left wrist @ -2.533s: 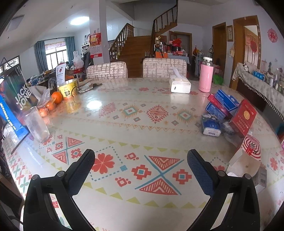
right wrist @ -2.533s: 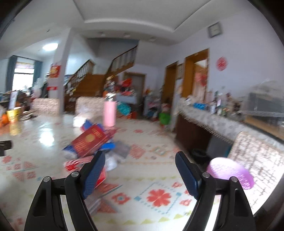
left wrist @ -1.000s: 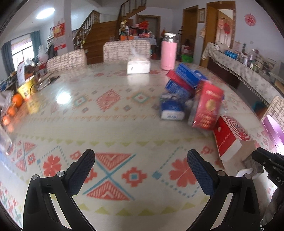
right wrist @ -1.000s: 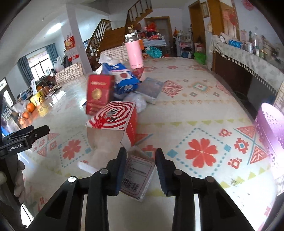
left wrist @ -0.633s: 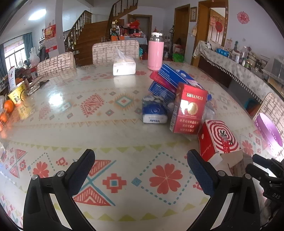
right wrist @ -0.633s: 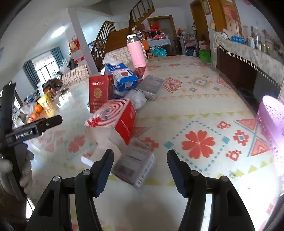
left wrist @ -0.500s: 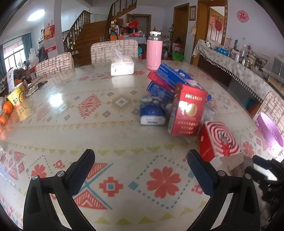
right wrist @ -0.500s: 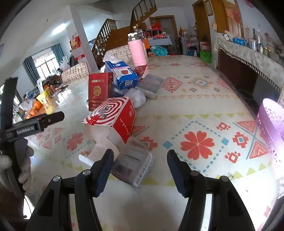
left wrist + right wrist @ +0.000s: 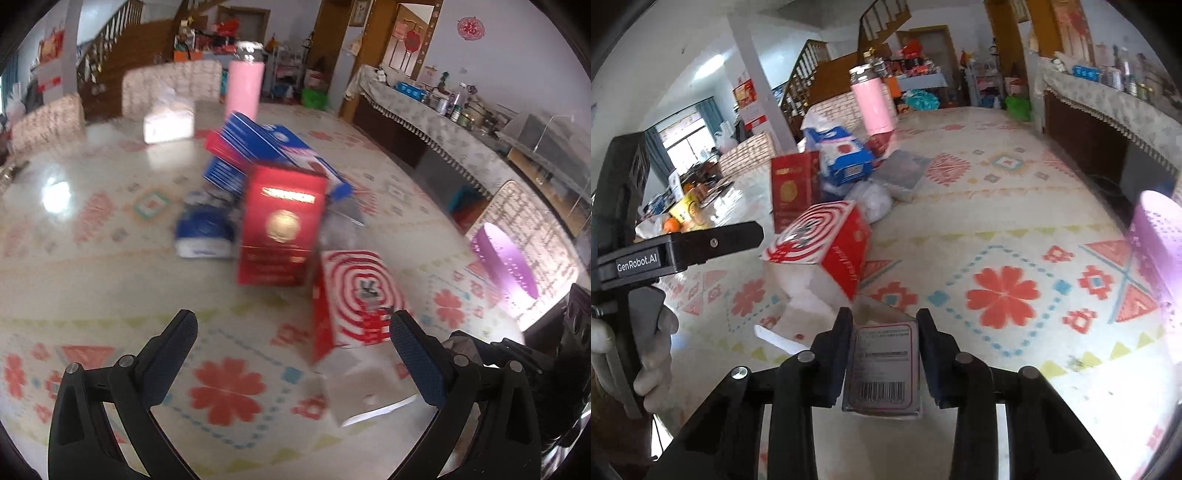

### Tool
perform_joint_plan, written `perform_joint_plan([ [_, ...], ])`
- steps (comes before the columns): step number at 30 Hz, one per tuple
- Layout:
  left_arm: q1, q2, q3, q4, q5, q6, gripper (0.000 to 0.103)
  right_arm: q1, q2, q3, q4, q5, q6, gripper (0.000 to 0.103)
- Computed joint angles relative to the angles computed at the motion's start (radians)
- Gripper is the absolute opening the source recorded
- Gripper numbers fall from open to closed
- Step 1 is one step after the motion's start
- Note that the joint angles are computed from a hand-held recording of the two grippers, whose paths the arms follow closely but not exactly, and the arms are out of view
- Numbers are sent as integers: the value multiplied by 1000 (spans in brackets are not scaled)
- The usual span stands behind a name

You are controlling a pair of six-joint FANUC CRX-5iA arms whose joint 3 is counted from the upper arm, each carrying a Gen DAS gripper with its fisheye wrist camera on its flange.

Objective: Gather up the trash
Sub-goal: 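Grasp the small barcode packet with the right gripper, then carry the packet over the lilac basket and open the right gripper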

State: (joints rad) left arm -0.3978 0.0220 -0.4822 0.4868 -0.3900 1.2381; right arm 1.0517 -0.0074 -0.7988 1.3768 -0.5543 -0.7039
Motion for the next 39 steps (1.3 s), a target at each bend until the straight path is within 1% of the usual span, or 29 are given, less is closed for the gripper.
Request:
perform_joint_plan([
  [1,-6,12,10,0,-8,3,103,6,-5,-3,-18,-14,9,38],
  [3,-24,25,11,22,4,-32,103,25,-15,-10,-65,-45,23,38],
  [4,-33,33,27,-18,5,-15,103,28,-22,-16,-79,-47,22,38],
  [5,-41,39,49,-87,0,30,103,27,-30,-25,-79,-45,14,38],
  [6,-50,43,66,-149,-1,73,103,27,-37,-34,-76,-42,3,38],
  [7,-57,42,65,-172,6,75,103,21,-42,-42,-64,-37,-7,38],
  [9,-60,31,36,-142,28,11,103,23,-50,-52,-53,-41,-15,38],
  [12,-62,16,8,-146,44,-18,103,15,-59,-69,-23,-29,-33,38],
  [14,-68,19,32,-235,29,42,103,-1,-66,-82,18,-10,-64,38],
  [15,-71,20,37,-256,34,47,102,-6,-68,-86,29,-5,-73,38],
  [16,-74,20,36,-259,42,39,96,-7,-68,-88,35,-4,-77,38],
  [17,-76,25,39,-255,44,25,82,-8,-68,-89,42,-3,-81,38],
  [18,-77,39,51,-249,34,15,70,-7,-69,-91,46,-5,-84,38],
  [19,-74,67,74,-220,-1,-3,34,-8,-71,-94,52,-4,-90,39],
  [20,-71,87,89,-206,-25,-2,3,-11,-72,-97,60,-2,-97,39],
  [21,-66,105,100,-185,-43,5,4,-11,-74,-100,65,-2,-103,39],
  [22,-63,105,78,-128,-19,-18,3,-8,-76,-103,66,-5,-108,39],
  [24,-63,91,64,-120,-6,9,3,8,-79,-104,46,-25,-104,39],
  [25,-65,69,40,-94,15,-5,3,19,-82,-105,33,-40,-98,39],
  [26,-67,52,29,-90,23,-8,3,27,-90,-112,33,-54,-104,38],
  [30,-86,-18,35,-190,26,71,3,31,-135,-149,81,-90,-166,38],
  [31,-92,-26,38,-193,26,70,3,35,-146,-156,85,-103,-177,38],
  [34,-115,-38,56,-173,19,38,3,54,-191,-179,78,-154,-195,38],
  [35,-125,-31,67,-148,15,12,3,65,-207,-185,66,-176,-192,38],
  [39,-166,31,135,-64,-22,-65,3,121,-283,-219,-15,-291,-175,38],
])
